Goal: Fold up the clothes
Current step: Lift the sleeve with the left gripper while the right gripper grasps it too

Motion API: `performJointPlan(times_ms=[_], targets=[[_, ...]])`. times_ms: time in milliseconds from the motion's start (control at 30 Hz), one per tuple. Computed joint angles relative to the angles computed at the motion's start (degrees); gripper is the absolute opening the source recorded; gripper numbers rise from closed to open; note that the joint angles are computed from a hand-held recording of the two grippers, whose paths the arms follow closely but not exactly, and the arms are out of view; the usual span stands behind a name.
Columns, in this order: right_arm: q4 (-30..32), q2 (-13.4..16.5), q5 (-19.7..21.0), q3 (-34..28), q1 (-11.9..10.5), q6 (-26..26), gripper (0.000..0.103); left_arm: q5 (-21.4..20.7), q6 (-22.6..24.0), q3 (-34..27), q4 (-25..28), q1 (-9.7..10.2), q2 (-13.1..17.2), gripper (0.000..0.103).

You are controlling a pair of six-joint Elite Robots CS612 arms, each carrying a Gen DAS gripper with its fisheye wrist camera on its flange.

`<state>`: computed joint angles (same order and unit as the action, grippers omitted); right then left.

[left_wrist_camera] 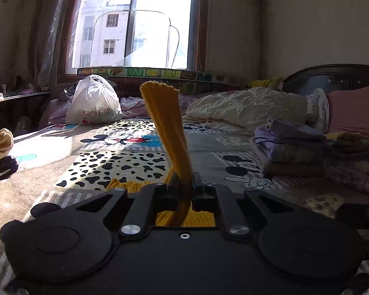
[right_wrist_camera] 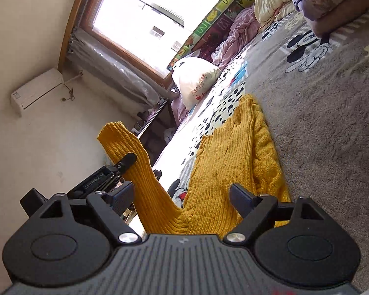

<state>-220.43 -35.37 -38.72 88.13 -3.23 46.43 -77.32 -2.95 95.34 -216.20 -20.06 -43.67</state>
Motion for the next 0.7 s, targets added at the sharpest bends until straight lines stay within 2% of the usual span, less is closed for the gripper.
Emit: performJointPlan(times_ms=[100, 267, 367, 500, 633, 700], targets=[[-3.0, 0.9, -0.7, -1.1, -1.3, 3.5, 0.091, 0.0, 7.8, -1.5, 2.7, -2.05, 1.2, 0.007], [-3.0, 2.2, -2.3, -2.2, -2.7, 4.6, 0.093, -4.9, 17.4, -3.0, 7.2, -3.10, 2.9, 0.007], [-3.3, 3.3, -3.4, -3.5, -3.2, 6.5, 0.094, -5.7, 20.7, -2.9, 8.6, -3.29, 3.1, 0.007], [-0.4, 4.4, -3.7, -4.8, -3.4, 6.7, 0.094, -6.7, 24.7, -2.6, 10.1, -3.46, 3.4, 0.007], [4.6, 4.6, -3.7, -4.9, -3.1, 4.8, 0.094, -8.3, 24.0, -2.3, 13.6, -3.24, 3.1, 0.007], [6.1, 4.5, -3.4, -4.8, -2.8, 3.2, 0.094, -8.8, 25.5, -1.8, 15.6, -3.38, 2.7, 0.007]])
